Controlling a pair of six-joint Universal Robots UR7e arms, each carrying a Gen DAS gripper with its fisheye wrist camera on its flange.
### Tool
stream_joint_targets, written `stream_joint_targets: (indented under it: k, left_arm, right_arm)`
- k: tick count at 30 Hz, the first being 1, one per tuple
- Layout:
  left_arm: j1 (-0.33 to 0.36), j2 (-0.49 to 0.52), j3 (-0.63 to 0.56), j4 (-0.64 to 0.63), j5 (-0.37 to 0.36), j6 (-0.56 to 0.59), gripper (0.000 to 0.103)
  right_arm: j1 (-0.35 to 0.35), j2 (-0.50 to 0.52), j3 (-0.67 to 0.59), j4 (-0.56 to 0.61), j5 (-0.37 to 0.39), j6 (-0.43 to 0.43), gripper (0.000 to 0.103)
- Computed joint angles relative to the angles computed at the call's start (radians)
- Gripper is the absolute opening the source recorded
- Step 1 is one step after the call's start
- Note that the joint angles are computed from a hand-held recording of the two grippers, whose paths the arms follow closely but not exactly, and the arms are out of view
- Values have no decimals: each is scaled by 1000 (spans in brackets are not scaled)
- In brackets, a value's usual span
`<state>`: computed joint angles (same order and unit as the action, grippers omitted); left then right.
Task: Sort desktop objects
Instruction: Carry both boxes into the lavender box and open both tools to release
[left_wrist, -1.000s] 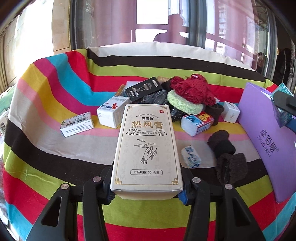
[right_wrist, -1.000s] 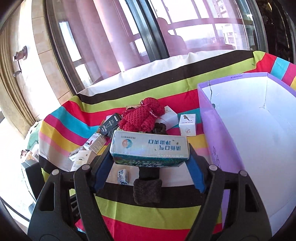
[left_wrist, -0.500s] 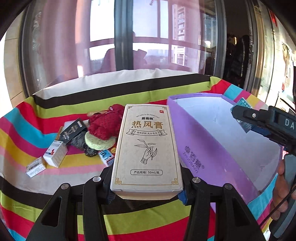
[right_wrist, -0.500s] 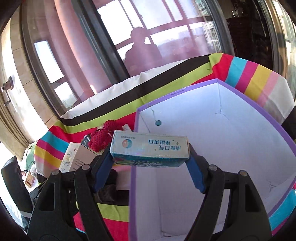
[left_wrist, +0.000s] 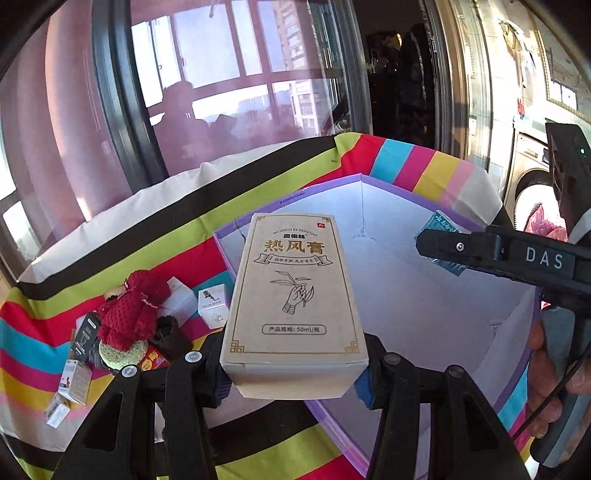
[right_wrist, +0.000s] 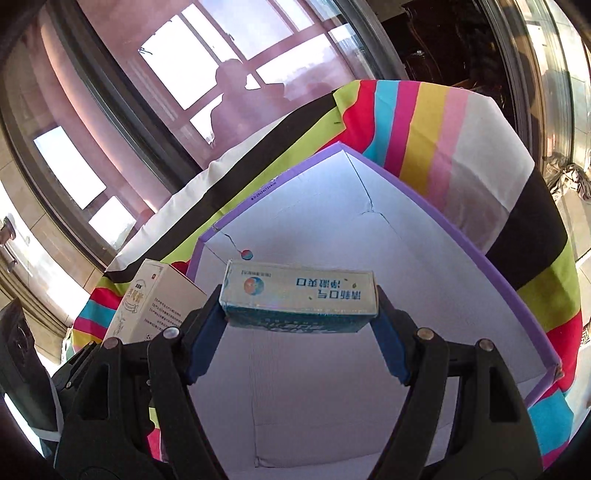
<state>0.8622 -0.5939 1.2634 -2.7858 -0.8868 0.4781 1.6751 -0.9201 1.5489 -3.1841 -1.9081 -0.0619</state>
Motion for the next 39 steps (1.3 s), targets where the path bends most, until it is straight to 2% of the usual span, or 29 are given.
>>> stream_joint_targets:
  k: [5, 7, 13, 17, 21, 25, 29, 34, 39]
  left_arm:
    - [-13, 39, -56, 106, 39, -14, 52]
    - [-13, 49, -65, 107, 53, -1, 52]
    - [-7, 70, -95, 166, 53, -18, 53]
    - [-9, 73, -86, 145, 53, 3, 60]
    - [-16, 67, -64, 95, 68, 14, 76]
    - [-14, 48, -39, 70, 59, 11, 77]
    - [-9, 27, -25, 68, 43, -4, 78]
    - [-2, -25, 18, 58, 4, -39, 78]
    - [8, -78, 62, 10, 19, -44, 78]
  right_arm:
    - [-5, -3, -6, 29, 17, -22, 77]
    - [-8, -8, -3, 36, 26, -24, 77]
    - [-10, -9, -2, 44, 33, -23, 80]
    - [-13, -14, 8, 28, 60, -38, 91]
    - [-14, -16, 13, 18, 71, -48, 93]
    - [-14, -16, 14, 17, 74, -51, 94]
    - [-3, -12, 15, 5, 43, -63, 97]
    - [2, -24, 39, -28, 58, -64, 100]
    - [2, -39, 58, -55, 64, -53, 100]
